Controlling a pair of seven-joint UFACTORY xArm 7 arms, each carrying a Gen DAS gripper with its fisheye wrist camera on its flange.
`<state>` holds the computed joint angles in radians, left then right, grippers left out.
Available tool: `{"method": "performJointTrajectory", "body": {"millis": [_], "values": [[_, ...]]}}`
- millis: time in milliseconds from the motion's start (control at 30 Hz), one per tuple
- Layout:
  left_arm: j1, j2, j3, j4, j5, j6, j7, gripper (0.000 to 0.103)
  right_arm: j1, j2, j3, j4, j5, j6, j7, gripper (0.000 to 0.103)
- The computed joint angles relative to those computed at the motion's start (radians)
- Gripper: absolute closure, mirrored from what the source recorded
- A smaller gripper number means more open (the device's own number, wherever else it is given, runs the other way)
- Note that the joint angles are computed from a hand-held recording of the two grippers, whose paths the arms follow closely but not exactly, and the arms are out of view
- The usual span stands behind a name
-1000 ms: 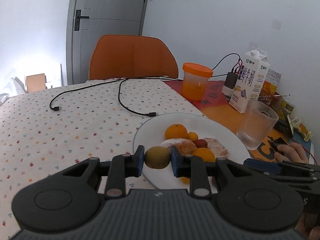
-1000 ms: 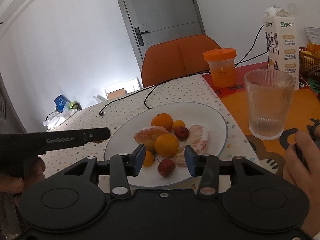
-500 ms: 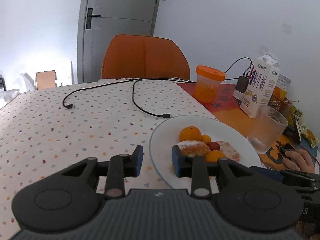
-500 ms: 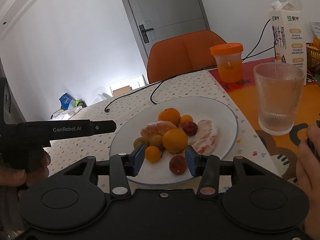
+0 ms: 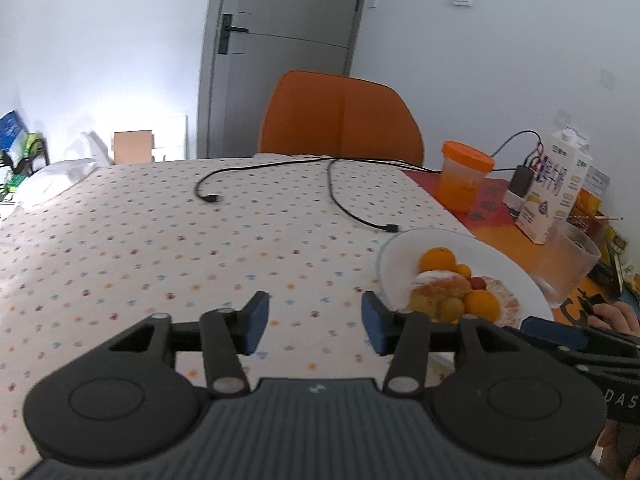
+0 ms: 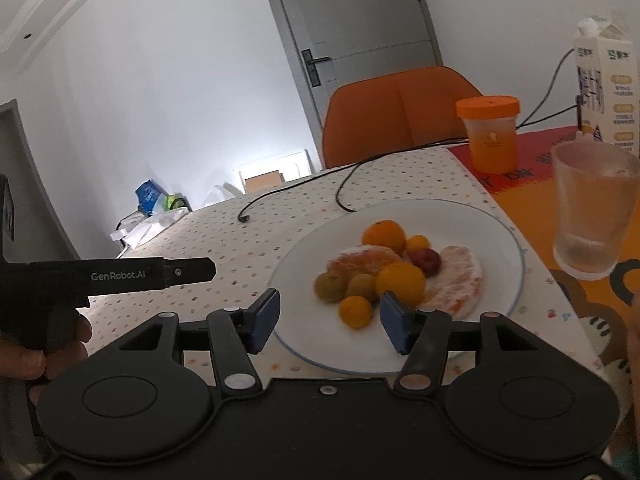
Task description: Organize fruits
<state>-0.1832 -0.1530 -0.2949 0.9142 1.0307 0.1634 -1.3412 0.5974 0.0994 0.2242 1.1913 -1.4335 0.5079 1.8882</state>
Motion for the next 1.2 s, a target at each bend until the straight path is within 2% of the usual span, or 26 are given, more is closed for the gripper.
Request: {"method": "performJointTrajectory", "body": {"millis": [133, 300, 433, 567, 833, 1033, 1200], "values": [[0.018, -0.049, 0.004, -0.048, -0.02, -0.008, 0.004, 0.046, 0.015, 0.025, 0.003, 0.031, 0.008, 0.007, -0.025, 0.039], [0.069, -0.11, -0.024, -0.108, -0.06, -0.02, 0.016, 0.039, 0.042, 0.04, 0.002, 0.052, 0.015, 0.022, -0.046, 0.032], [0.122, -0.166, -0.054, -0.161, -0.095, -0.045, 0.028, 0.03, 0.06, 0.046, 0.001, 0.061, 0.02, 0.038, -0.054, 0.03], [0.151, -0.219, -0.069, -0.214, -0.159, -0.069, 0.072, 0.027, 0.078, 0.048, 0.001, 0.066, 0.01, 0.057, -0.044, 0.026], [0.13, -0.339, -0.03, -0.337, -0.307, -0.1, 0.192, 0.017, 0.119, 0.066, 0.013, 0.087, 0.004, 0.099, -0.044, 0.019], [0.093, -0.429, -0.001, -0.41, -0.402, -0.077, 0.28, 0.013, 0.15, 0.07, 0.018, 0.091, -0.001, 0.125, -0.038, 0.018], [0.076, -0.502, -0.001, -0.45, -0.476, -0.039, 0.34, 0.011, 0.168, 0.07, 0.024, 0.099, -0.012, 0.134, -0.037, 0.014]]}}
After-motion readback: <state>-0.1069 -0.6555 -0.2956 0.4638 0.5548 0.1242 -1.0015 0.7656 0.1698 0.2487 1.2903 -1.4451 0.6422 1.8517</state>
